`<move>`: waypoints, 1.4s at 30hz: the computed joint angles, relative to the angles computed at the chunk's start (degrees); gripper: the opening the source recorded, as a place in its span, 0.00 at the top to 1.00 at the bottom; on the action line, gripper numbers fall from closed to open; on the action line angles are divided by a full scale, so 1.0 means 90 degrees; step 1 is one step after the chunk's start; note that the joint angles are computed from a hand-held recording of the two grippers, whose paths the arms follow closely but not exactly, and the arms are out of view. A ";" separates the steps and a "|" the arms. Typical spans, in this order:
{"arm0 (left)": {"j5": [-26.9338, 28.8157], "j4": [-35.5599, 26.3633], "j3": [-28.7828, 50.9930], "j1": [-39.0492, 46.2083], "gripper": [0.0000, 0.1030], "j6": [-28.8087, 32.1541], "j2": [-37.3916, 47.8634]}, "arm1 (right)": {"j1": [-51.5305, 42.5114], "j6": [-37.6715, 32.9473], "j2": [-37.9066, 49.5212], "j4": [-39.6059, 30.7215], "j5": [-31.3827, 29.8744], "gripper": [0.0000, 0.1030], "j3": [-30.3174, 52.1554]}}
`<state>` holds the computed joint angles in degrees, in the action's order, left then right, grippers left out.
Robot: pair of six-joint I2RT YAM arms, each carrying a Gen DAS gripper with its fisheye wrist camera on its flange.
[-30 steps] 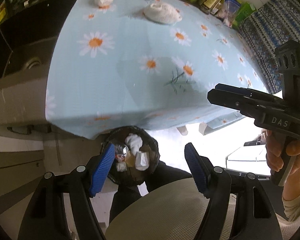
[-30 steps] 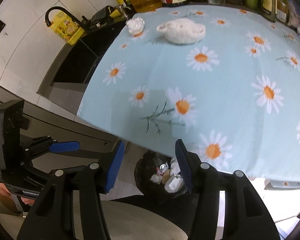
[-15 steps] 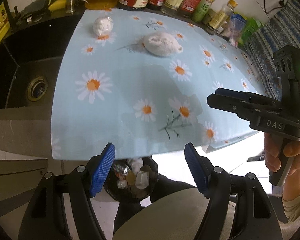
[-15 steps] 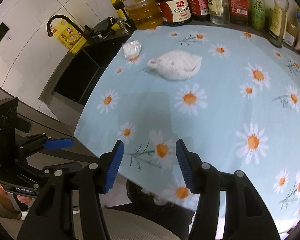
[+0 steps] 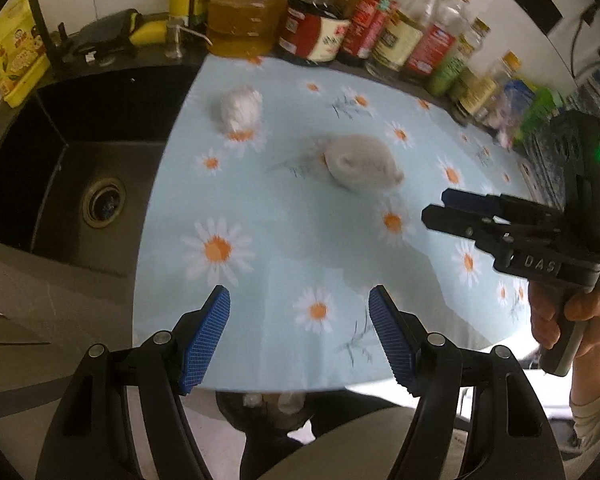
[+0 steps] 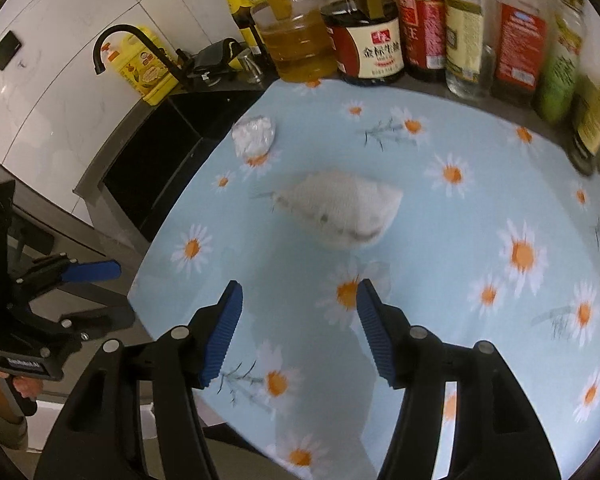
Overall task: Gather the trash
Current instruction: 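Grasp the second bagged tissue bundle with the left tool while the right tool grasps the beige cloth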
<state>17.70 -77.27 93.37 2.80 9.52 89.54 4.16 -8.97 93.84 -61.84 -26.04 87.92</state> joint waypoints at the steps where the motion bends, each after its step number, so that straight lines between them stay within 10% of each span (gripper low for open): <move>1: -0.0042 0.0017 0.0100 -0.0028 0.32 -0.0059 0.0080 | -0.0023 -0.0052 0.0120 -0.0043 -0.0029 0.42 0.0129; 22: -0.0918 -0.0146 0.3301 -0.0333 0.32 -0.1063 0.2893 | -0.0119 -0.0953 0.2786 -0.0801 -0.0415 0.34 0.2655; 32: -0.1050 -0.0635 0.4984 -0.0458 0.24 -0.1206 0.4303 | -0.0156 -0.1296 0.2897 -0.0647 -0.0512 0.66 0.2530; 42: -0.1177 -0.1355 0.6935 -0.0409 0.24 -0.1209 0.5710 | -0.0408 -0.1304 0.2930 -0.0767 -0.0874 0.76 0.2632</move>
